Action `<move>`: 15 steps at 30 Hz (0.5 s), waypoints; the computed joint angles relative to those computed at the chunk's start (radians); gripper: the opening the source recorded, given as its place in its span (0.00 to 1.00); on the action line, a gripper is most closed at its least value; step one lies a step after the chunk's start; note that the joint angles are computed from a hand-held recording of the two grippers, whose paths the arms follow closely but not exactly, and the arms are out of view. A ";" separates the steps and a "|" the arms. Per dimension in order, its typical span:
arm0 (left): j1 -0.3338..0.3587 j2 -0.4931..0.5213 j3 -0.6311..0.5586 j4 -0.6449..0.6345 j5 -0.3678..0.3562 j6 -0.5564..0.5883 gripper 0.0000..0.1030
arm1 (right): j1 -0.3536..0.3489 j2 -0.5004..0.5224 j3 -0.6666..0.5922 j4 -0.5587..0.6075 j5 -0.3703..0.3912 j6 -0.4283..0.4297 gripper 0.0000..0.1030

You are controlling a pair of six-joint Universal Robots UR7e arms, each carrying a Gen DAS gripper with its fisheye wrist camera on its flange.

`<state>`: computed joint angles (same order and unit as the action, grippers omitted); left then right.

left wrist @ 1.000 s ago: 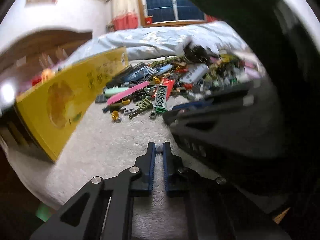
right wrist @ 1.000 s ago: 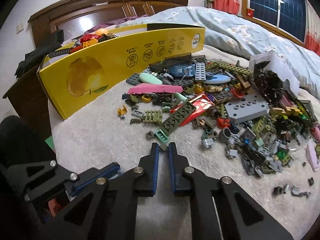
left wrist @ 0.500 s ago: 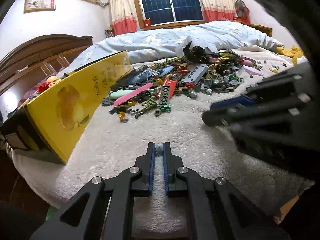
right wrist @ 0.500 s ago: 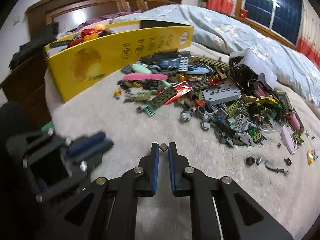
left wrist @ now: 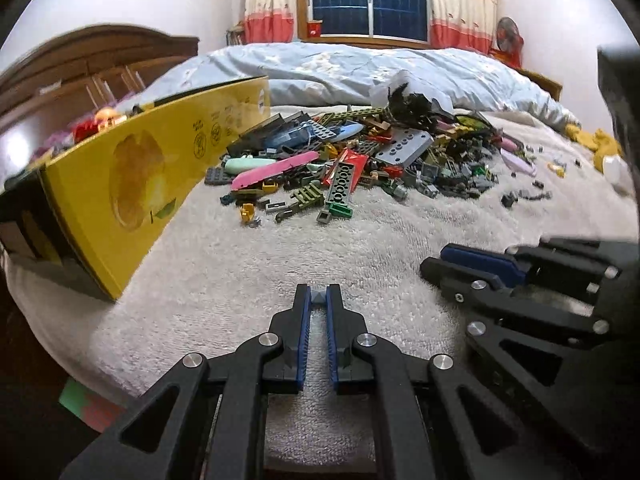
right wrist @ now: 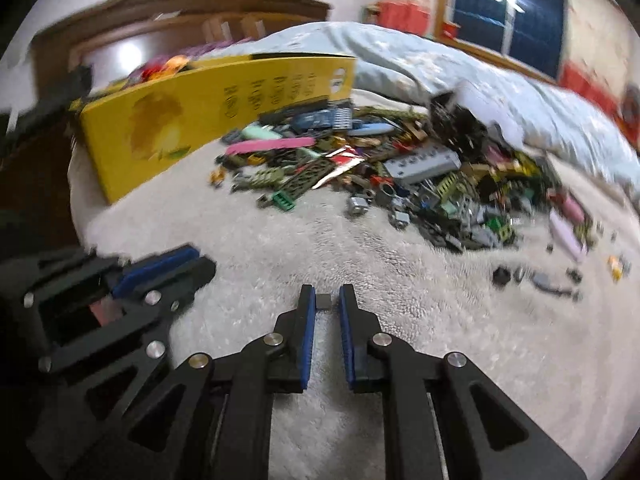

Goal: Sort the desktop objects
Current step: 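Carry the grey brick in the right tool over the yellow box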

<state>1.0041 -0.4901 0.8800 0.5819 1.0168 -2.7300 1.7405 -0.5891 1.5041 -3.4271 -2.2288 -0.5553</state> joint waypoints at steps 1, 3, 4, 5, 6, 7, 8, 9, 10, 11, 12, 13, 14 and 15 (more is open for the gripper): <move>0.002 0.003 -0.010 0.012 0.006 -0.013 0.08 | -0.002 0.000 -0.001 -0.002 0.006 0.027 0.11; 0.006 0.006 -0.021 0.028 0.019 -0.028 0.08 | -0.001 0.007 -0.006 -0.014 0.001 0.030 0.11; 0.007 0.006 -0.024 0.032 0.023 -0.030 0.08 | 0.002 0.012 -0.010 -0.021 -0.009 0.019 0.10; 0.008 0.007 -0.028 0.039 0.029 -0.032 0.08 | 0.005 0.016 -0.014 -0.023 -0.017 0.008 0.08; 0.009 0.006 -0.029 0.042 0.034 -0.033 0.08 | 0.007 0.015 -0.015 -0.020 -0.019 0.005 0.07; 0.009 0.004 -0.027 0.042 0.038 -0.032 0.08 | 0.008 0.014 -0.015 -0.015 -0.019 0.005 0.07; 0.010 -0.004 -0.018 0.037 0.044 -0.030 0.08 | 0.009 0.009 -0.015 -0.002 -0.013 0.010 0.07; 0.012 -0.011 -0.010 0.033 0.053 -0.034 0.08 | 0.008 0.003 -0.009 0.009 0.001 0.021 0.07; 0.017 -0.022 -0.004 0.033 0.076 -0.050 0.08 | 0.007 -0.010 -0.003 0.031 0.025 0.043 0.07; 0.022 -0.030 -0.004 0.041 0.100 -0.069 0.08 | 0.006 -0.019 0.002 0.047 0.045 0.060 0.07; 0.024 -0.038 0.001 0.036 0.108 -0.076 0.08 | 0.006 -0.023 0.004 0.052 0.055 0.068 0.07; 0.025 -0.053 0.019 0.014 0.111 -0.076 0.08 | 0.009 -0.025 0.007 0.048 0.064 0.069 0.07; 0.024 -0.062 0.029 0.000 0.109 -0.072 0.08 | 0.012 -0.024 0.007 0.041 0.069 0.064 0.07; 0.023 -0.068 0.034 -0.008 0.105 -0.071 0.08 | 0.017 -0.023 0.005 0.031 0.074 0.049 0.07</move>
